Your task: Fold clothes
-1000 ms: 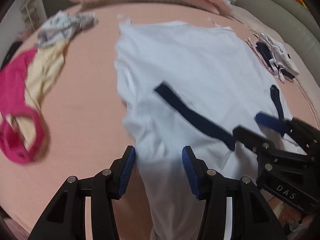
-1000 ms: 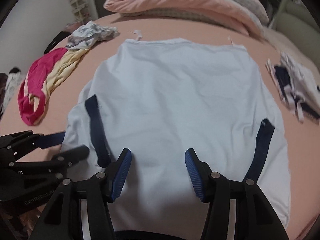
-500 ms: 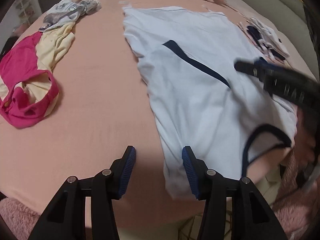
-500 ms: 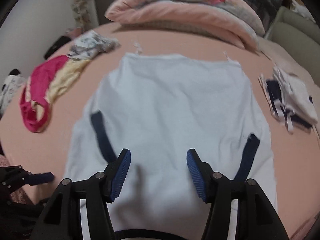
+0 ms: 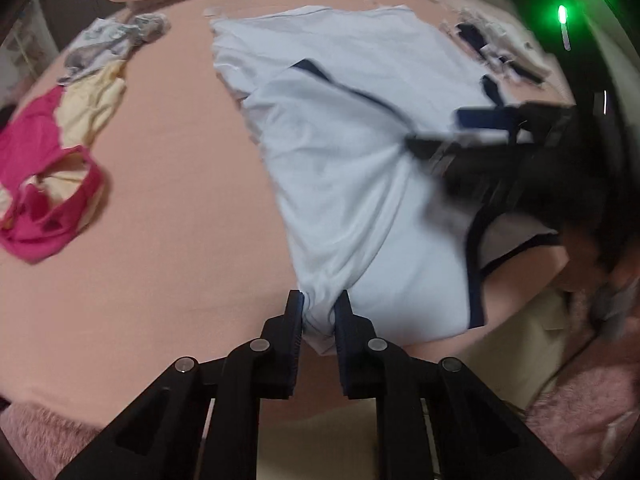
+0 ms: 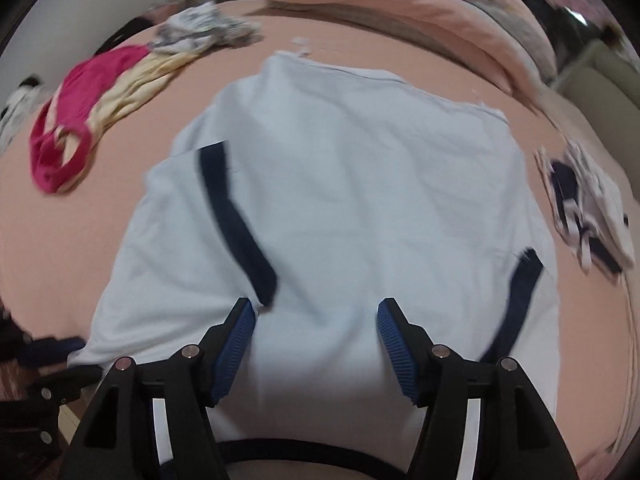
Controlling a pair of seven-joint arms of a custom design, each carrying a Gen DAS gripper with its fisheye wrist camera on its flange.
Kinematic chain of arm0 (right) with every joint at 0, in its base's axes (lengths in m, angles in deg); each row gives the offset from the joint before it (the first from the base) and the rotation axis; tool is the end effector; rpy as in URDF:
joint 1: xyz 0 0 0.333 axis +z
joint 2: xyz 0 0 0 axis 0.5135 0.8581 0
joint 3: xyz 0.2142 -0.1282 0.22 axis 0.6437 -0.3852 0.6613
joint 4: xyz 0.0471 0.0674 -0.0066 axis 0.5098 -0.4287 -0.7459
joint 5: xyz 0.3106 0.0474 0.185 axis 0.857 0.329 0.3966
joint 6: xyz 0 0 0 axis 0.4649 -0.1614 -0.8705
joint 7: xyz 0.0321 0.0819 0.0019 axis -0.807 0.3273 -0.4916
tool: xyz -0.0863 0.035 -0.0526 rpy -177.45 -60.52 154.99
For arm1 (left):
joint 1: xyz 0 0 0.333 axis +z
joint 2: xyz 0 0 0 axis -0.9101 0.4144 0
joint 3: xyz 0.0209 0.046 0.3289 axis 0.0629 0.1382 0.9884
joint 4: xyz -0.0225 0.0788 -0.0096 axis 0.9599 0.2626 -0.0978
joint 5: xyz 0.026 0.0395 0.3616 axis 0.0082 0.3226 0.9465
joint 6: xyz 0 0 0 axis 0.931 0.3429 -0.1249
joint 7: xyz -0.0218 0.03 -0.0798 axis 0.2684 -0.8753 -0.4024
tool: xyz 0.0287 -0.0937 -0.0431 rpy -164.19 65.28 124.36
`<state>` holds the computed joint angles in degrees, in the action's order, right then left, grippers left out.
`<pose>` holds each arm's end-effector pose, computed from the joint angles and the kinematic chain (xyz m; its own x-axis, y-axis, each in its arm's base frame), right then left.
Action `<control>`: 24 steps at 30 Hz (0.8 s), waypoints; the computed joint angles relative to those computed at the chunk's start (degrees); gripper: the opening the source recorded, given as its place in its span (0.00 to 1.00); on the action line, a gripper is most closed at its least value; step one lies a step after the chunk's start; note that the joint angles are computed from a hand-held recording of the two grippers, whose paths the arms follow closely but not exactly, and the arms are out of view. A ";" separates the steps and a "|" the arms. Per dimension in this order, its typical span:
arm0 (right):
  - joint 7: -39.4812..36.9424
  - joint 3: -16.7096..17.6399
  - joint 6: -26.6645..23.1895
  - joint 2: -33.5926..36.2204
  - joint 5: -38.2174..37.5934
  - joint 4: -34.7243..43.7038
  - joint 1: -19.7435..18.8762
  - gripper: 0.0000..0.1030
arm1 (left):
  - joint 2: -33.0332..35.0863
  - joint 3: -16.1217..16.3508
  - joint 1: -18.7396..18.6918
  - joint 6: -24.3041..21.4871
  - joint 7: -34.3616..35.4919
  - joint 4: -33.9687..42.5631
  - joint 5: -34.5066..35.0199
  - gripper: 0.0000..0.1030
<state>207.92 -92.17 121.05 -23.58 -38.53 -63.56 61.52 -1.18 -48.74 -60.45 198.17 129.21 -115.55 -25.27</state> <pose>0.5880 0.2700 0.3449 0.1796 -0.9798 0.0881 -0.8623 -0.1999 -0.4652 0.5485 -0.0250 0.3818 -0.4654 -0.8829 0.0626 -0.8423 0.4200 -0.3380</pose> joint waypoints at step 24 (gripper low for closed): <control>7.75 -1.54 4.24 -17.79 -3.46 -19.99 -12.71 0.63 | 2.84 -1.49 0.44 0.17 1.43 2.41 -6.41 0.47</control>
